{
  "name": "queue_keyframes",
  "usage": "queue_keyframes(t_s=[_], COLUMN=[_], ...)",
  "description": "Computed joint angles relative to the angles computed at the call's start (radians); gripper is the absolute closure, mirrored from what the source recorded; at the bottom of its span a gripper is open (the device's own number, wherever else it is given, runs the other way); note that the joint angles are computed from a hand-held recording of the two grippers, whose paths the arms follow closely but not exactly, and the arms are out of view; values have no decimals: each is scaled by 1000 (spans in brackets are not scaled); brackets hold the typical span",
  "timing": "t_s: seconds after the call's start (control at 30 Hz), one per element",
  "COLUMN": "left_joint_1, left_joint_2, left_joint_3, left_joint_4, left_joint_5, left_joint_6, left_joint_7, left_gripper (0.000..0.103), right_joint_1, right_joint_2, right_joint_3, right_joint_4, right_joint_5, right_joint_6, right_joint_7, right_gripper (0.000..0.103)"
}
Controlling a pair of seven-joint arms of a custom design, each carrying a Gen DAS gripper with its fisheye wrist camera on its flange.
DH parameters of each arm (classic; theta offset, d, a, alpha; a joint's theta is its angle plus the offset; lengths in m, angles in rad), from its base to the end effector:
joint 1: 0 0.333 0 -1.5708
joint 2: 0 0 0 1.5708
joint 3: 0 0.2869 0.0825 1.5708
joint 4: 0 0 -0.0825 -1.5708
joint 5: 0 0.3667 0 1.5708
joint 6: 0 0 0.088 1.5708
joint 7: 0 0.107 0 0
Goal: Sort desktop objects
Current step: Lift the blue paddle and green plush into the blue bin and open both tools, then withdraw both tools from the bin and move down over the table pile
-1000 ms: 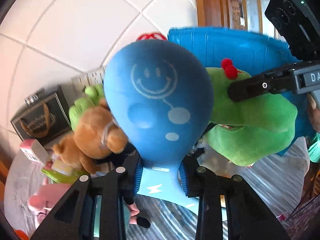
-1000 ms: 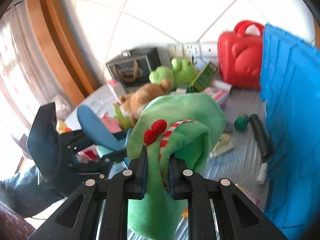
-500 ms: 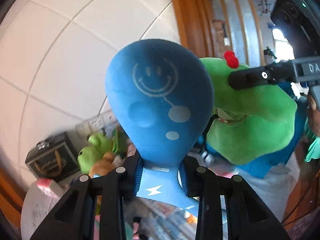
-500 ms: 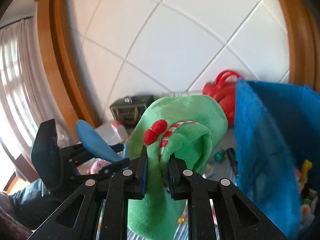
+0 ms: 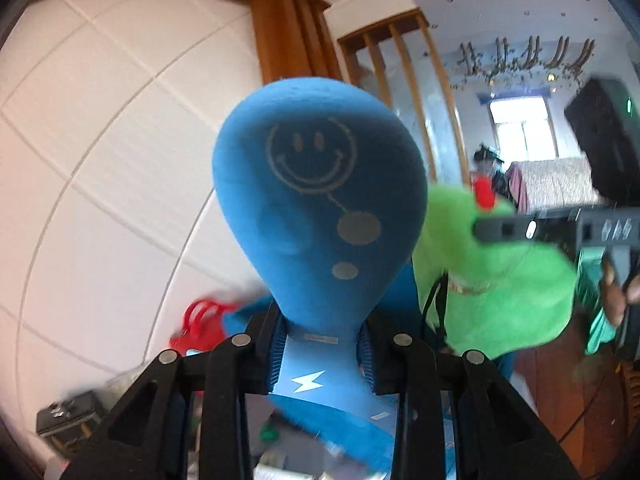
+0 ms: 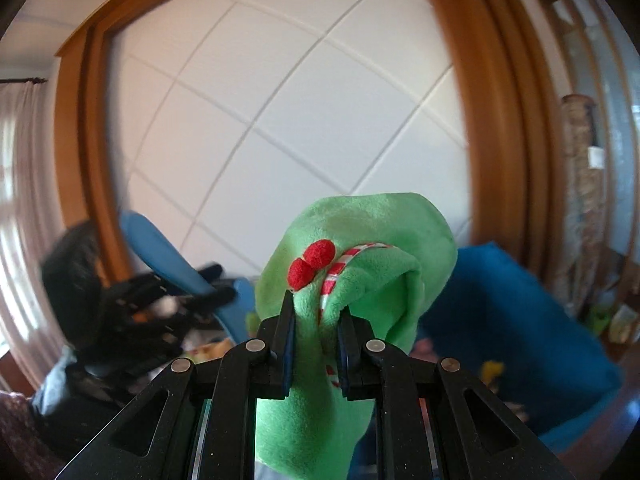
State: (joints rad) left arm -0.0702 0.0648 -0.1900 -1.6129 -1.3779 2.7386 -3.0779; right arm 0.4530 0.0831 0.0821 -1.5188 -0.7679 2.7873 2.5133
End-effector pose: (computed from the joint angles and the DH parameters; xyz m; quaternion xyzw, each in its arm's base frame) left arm 0.5974 -0.1152 0.6503 -0.2687 0.7151 -0.5508 0.3363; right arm 0.5073 0.3342 0.7121 -0.6043 0.5242 -0.3254 0.5041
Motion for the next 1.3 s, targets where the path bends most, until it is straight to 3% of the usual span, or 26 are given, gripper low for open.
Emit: queue_keyframes(t_s=[0.07,0.17,0.27,0.3,0.33,0.4,0.43,0.47,0.5,0.53,0.6,0.67,0.8,0.9,1.0,1.13,1.3], left_joint_1=[-31,-94,-166,-188,-232,-298,-341,-380,-408,-445,-457,-454,-422,-410,-425,-487,-556], left_joint_2=[43,123,181,187,229,278,302,320,329,335,343,367,415,368,313,255,176], left_joint_3=[-24,-66,-65,-54,-7,71,125,179,219,268,290,296,281,265,288,387,507], left_joint_4=[61,146,183,182,217,266,290,309,315,311,314,361,432,360,240,113,-23], left_joint_5=[66,265,497,571,694,864,953,1033,1094,1160,1214,1251,1310,1353,1424,1554,1734], left_joint_6=[39,137,198,208,216,199,198,191,197,226,255,228,207,239,306,358,390], left_joint_7=[-65,-225,-452,-523,-663,-851,-959,-1055,-1128,-1207,-1275,-1329,-1388,-1431,-1511,-1675,-1869], left_gripper=[72,72,71,71,71,70,63,49,41,28,25,24,24,24,24,24,24], right_joint_1=[-29,-87,-134,-148,-161,-185,-193,-202,-208,-214,-223,-231,-237,-237,-229,-242,-197], right_joint_2=[-42,-79,-80,-69,-88,-80,-61,-59,-59,-69,-91,-97,-91,-99,-120,-140,-149], right_joint_3=[-12,-20,-27,-30,-34,-42,-43,-46,-48,-51,-50,-48,-47,-43,-34,-15,-23], right_joint_4=[-42,-91,-107,-99,-119,-122,-106,-110,-115,-134,-164,-172,-182,-204,-262,-327,-385], right_joint_5=[38,152,297,341,380,464,486,511,517,523,545,535,622,628,662,538,691], right_joint_6=[1,14,25,19,7,-4,-7,-9,-6,11,29,40,74,102,154,212,255], right_joint_7=[-43,-163,-303,-340,-371,-430,-442,-461,-459,-456,-474,-470,-541,-552,-583,-484,-629], right_gripper=[87,87,85,81,79,51,46,32,24,23,14,8,8,8,7,3,3])
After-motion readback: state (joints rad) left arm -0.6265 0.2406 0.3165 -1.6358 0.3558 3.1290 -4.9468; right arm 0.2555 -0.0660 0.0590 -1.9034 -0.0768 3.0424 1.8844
